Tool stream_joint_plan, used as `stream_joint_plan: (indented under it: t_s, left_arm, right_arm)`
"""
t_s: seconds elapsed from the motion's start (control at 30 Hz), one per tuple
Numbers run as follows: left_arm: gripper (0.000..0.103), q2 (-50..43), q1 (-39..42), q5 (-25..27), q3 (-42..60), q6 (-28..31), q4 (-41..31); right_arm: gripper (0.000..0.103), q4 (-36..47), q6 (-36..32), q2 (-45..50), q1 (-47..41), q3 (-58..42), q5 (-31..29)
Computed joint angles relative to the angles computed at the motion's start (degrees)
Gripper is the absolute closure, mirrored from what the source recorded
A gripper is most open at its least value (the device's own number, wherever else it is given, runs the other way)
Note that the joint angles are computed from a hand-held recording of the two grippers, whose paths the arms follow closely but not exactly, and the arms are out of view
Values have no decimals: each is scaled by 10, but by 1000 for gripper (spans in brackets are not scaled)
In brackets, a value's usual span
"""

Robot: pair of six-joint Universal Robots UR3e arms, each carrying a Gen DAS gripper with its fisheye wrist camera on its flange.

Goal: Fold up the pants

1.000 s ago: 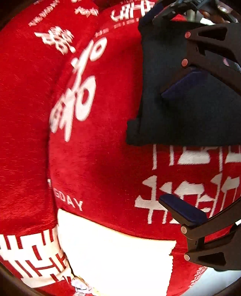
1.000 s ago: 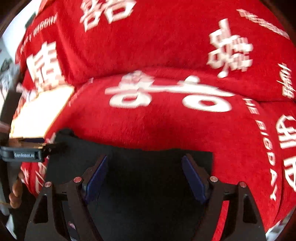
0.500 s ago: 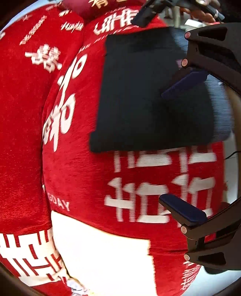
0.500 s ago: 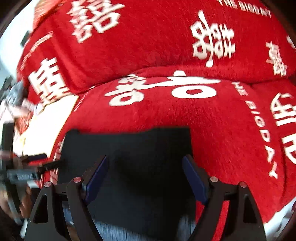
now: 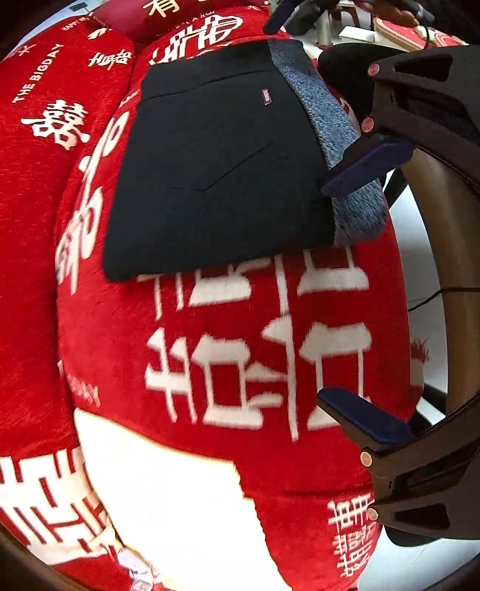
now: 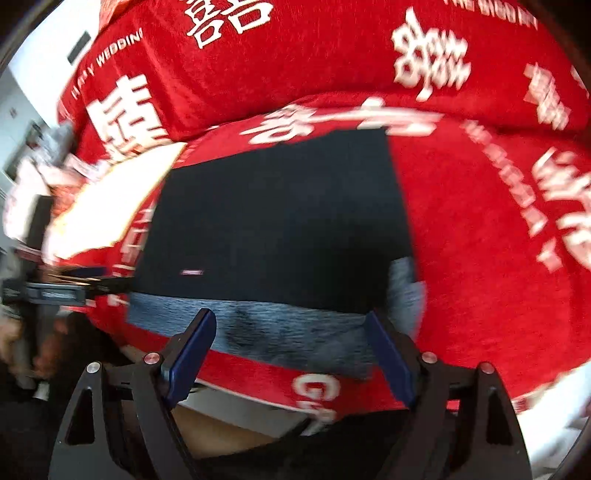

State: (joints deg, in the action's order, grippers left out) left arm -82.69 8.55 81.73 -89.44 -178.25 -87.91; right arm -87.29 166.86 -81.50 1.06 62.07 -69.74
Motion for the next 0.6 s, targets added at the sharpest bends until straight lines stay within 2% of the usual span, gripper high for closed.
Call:
stream_joint_plan:
  t_s: [0.07, 0.13, 0.2, 0.27, 0.33, 0.47, 0.53, 0.6]
  left_arm:
    - [0, 19, 28, -43, -20, 11, 4]
    - [0, 15, 23, -55, -31, 0, 18]
    - [0, -12, -12, -31, -38, -3, 38]
    - [0, -44, -50, 19, -30, -7, 29]
    - [0, -29, -48, 17, -32, -10, 27]
    - [0, -3, -18, -45, 3, 0, 37]
    - [0, -36, -20, -67, 38, -15, 59]
    - [0, -96, -45, -68, 77, -38, 80]
  right_arm:
    - [16, 0, -15, -15, -12, 9, 39]
    - [14, -21, -17, -15, -6, 31, 42]
    - [14, -22, 8, 8, 6, 38, 5]
    - [14, -26, 30, 7, 2, 54, 4]
    - [14, -19, 30, -7, -1, 43, 9]
    - [14, -43, 23, -1, 31, -12, -40]
    - [13, -58, 39, 47, 66, -65, -99]
    - [13, -53, 48, 110, 98, -132, -140]
